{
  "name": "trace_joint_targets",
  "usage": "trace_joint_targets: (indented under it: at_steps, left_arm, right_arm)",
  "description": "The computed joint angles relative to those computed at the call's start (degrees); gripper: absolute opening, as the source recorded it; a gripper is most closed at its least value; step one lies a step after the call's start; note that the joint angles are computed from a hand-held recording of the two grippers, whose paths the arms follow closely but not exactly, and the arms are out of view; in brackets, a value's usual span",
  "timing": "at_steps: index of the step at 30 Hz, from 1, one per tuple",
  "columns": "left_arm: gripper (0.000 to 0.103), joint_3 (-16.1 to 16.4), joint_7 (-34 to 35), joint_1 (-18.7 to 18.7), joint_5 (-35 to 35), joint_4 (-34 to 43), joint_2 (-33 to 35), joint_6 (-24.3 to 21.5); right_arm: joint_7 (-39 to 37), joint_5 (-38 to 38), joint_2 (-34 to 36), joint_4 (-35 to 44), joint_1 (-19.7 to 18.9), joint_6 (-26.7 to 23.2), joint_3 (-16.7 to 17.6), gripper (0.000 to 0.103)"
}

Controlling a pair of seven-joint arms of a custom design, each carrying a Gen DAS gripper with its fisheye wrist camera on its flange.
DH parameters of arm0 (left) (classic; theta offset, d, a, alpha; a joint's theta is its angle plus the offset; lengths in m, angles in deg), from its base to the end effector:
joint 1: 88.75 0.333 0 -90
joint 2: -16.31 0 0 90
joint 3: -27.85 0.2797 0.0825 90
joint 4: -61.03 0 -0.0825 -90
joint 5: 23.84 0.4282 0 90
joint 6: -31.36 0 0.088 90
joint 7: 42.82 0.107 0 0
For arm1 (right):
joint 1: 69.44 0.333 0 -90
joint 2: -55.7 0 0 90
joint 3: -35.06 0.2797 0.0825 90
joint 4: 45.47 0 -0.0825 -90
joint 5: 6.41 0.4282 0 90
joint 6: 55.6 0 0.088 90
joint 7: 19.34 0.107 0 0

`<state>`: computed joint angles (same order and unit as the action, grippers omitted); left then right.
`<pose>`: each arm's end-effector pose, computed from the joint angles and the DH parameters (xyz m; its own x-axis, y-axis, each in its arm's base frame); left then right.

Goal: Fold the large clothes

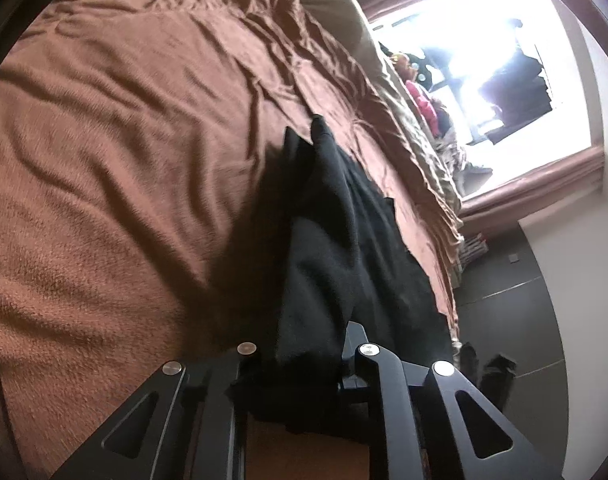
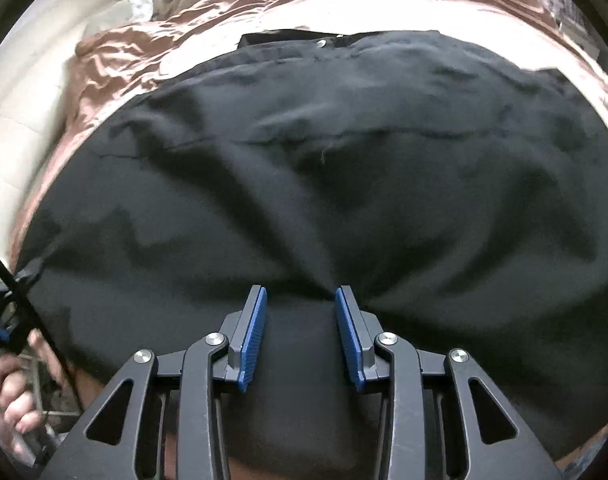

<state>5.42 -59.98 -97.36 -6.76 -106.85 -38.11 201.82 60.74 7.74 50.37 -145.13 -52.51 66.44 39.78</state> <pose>0.3366 -0.2022 0.4534 0.4337 -0.4461 0.7829 -0.3149 -0.8891 -0.3322 0.5690 0.2395 0.6163 0.4854 -0.8604 -0.1553 -0.7968 -0.3622 -0.4836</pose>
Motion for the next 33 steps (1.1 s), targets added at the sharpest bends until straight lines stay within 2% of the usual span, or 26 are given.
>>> trace_joint_targets:
  at_steps: [1,5,9,11,14,18,23,25,27,29,33]
  left_arm:
    - [0.018,-0.1,0.2,0.0,0.1,0.4,0.0,-0.6]
    - [0.018,-0.7,-0.9,0.4,0.1,1.4,0.9,-1.5]
    - [0.020,-0.2,-2.4,-0.1,-0.6,1.3,2.4,-1.9]
    - [0.028,0.4,-2.1,-0.9,-0.6,1.8,2.8,-3.5]
    - [0.036,0.5,-2.0,-0.9,-0.2,2.1,3.2,-3.2]
    - [0.036,0.6,-2.1,-1.1,0.0,3.0,4.5,-5.3]
    - [0.036,0.5,-3.6,-1.0,0.1,3.1,5.7,-5.8]
    - [0.035,0.7,-3.9,-0.9,0.2,3.3,6.0,-5.9]
    - [0.028,0.9,-4.5,-0.8,0.1,3.2,6.2,-5.3]
    - [0.020,0.6,-5.4,-0.3,0.3,3.3,5.9,-4.7]
    - [0.016,-0.9,-6.9,0.9,1.5,3.5,4.0,-4.1]
  right_arm:
    - [0.5,-1.0,1.4,1.4,0.1,0.1,0.3,0.032]
    - [5.3,-3.5,7.3,7.9,0.6,0.7,0.5,0.018]
    - [7.6,-2.5,12.1,13.5,1.1,0.2,0.3,0.017]
    - [7.8,-1.5,14.4,16.2,1.0,0.3,0.1,0.017]
    - [8.4,0.3,18.7,21.2,0.8,0.0,0.0,0.017]
    - [8.8,3.9,23.9,27.3,0.0,-0.5,0.2,0.017]
    - [9.8,3.5,30.3,35.6,0.4,-0.8,0.1,0.017]
    - [9.6,3.8,30.7,35.7,0.2,0.0,0.2,0.017]
    - [9.4,4.1,29.9,34.8,0.0,0.4,0.2,0.012]
    - [9.8,4.9,27.1,31.4,-0.5,0.8,0.2,0.011]
    - [6.8,8.6,20.3,24.3,-2.0,0.9,0.7,0.011]
